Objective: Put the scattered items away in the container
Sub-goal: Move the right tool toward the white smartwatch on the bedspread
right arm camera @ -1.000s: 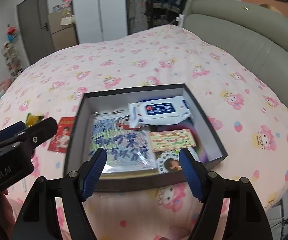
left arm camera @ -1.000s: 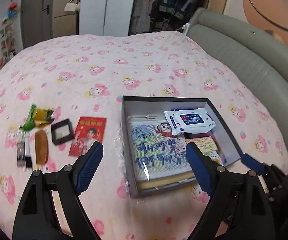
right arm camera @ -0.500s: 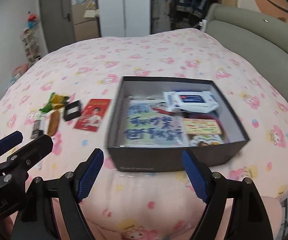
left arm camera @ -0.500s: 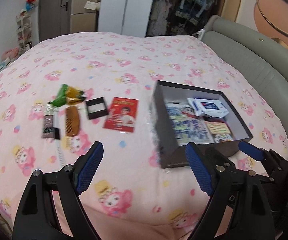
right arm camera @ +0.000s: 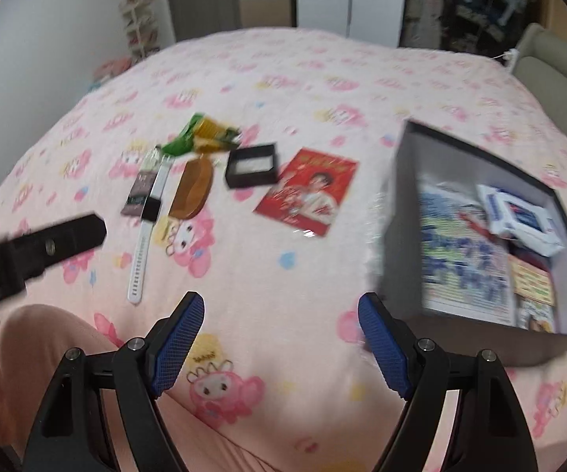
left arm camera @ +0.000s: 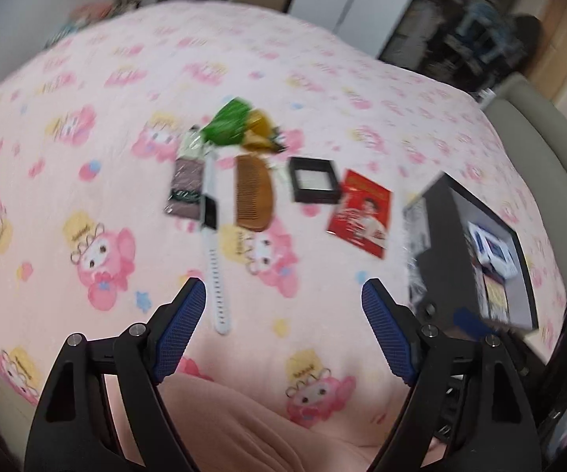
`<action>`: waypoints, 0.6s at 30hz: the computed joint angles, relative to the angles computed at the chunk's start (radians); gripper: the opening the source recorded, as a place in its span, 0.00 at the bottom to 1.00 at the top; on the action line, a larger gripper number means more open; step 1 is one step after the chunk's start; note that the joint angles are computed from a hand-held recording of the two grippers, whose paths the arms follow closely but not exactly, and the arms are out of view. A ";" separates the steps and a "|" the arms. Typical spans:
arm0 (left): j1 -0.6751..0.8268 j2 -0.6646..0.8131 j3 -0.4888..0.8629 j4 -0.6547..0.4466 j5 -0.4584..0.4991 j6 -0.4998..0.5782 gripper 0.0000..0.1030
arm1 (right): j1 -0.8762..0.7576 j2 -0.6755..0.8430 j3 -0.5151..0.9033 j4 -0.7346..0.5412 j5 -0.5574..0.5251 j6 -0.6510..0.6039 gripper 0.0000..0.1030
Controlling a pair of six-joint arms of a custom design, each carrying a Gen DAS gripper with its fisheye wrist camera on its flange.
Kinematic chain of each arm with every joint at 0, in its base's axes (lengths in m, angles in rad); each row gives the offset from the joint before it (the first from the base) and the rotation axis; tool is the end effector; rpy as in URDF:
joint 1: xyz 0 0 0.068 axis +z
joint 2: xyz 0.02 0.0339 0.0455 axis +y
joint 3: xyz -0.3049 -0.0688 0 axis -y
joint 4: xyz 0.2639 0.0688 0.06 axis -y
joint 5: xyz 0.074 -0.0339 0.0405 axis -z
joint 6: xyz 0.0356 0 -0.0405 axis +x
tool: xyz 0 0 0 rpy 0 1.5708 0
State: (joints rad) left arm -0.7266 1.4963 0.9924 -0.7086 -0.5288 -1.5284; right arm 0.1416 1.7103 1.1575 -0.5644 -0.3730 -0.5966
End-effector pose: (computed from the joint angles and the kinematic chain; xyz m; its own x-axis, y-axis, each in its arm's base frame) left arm 0.2318 -0.1820 0.2446 -0.4706 -0.7358 -0.4869 -0.6806 0.6539 -0.3303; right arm 0.3600 0.0644 0.2316 -0.5735 -0.6102 -0.5465 -0.7395 0.6727 0.0248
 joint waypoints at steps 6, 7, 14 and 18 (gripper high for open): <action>0.159 -0.025 -0.120 0.148 0.167 0.013 0.70 | 0.091 0.086 0.023 0.043 0.004 0.082 0.70; 0.194 -0.023 -0.136 0.169 0.198 0.024 0.65 | 0.107 0.107 0.042 0.033 0.001 0.091 0.67; 0.405 -0.010 -0.266 0.369 0.398 0.022 0.49 | 0.211 0.208 0.123 -0.047 -0.021 0.053 0.54; 0.480 0.073 -0.298 0.490 0.570 0.030 0.47 | 0.251 0.262 0.162 -0.104 -0.056 0.011 0.54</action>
